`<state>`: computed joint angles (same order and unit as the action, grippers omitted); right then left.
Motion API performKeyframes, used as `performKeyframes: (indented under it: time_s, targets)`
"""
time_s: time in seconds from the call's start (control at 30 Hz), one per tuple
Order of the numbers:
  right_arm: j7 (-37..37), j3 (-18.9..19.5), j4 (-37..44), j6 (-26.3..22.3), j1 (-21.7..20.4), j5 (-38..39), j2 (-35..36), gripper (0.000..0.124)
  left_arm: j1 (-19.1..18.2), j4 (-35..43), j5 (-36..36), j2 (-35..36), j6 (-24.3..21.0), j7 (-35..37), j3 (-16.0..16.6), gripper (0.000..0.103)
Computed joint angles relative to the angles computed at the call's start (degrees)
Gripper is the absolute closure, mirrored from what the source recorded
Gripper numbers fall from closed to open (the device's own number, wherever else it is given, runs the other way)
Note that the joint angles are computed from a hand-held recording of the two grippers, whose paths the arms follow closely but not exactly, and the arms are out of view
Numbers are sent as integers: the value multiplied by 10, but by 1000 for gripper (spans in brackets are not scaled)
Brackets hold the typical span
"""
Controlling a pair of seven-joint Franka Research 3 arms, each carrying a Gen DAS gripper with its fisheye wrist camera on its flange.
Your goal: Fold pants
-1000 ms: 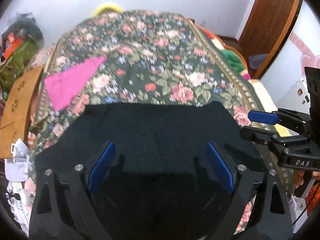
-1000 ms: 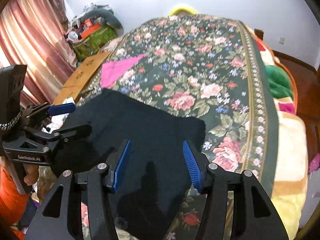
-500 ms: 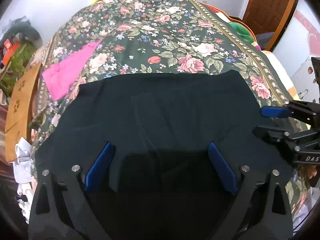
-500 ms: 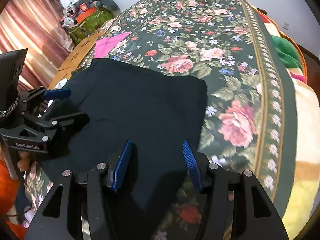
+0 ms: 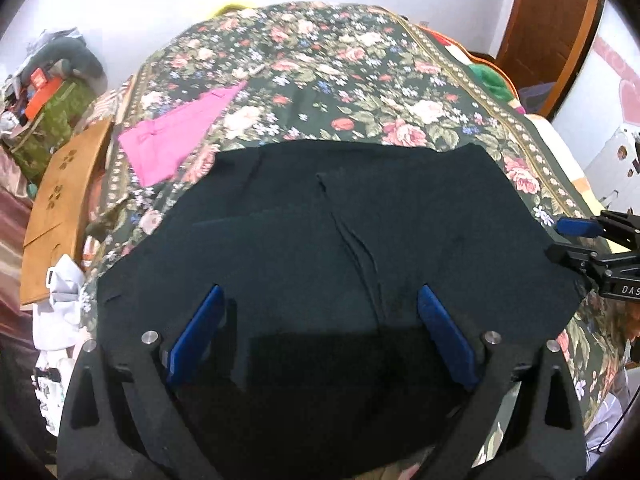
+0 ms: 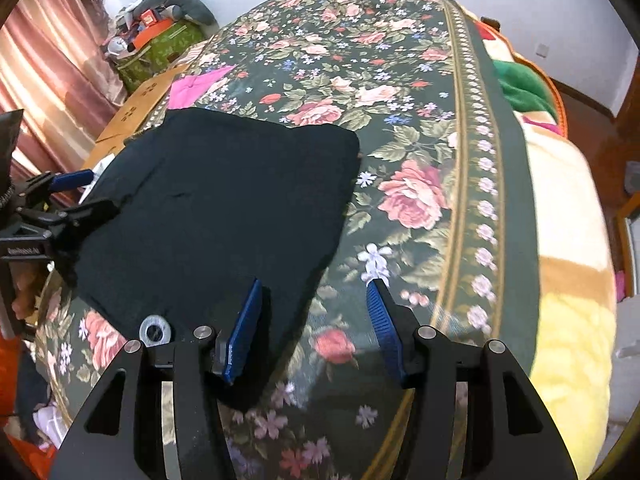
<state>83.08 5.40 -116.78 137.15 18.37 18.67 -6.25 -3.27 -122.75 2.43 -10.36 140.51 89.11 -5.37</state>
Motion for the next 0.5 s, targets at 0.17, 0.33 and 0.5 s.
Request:
performKeyframes:
  time_s: [0.17, 0.33, 0.5]
  targets:
    - [24, 5, 1, 18, 0, -21, -14, 73, 10, -26, 32, -39, 25, -27, 0, 5]
    - [32, 12, 19, 56, 9, -22, -19, 73, 19, -63, 52, -87, 82, -52, 9, 5]
    - [31, 23, 49, 95, 26, -25, -6, 73, 29, -96, 60, -135, 123, -73, 30, 5]
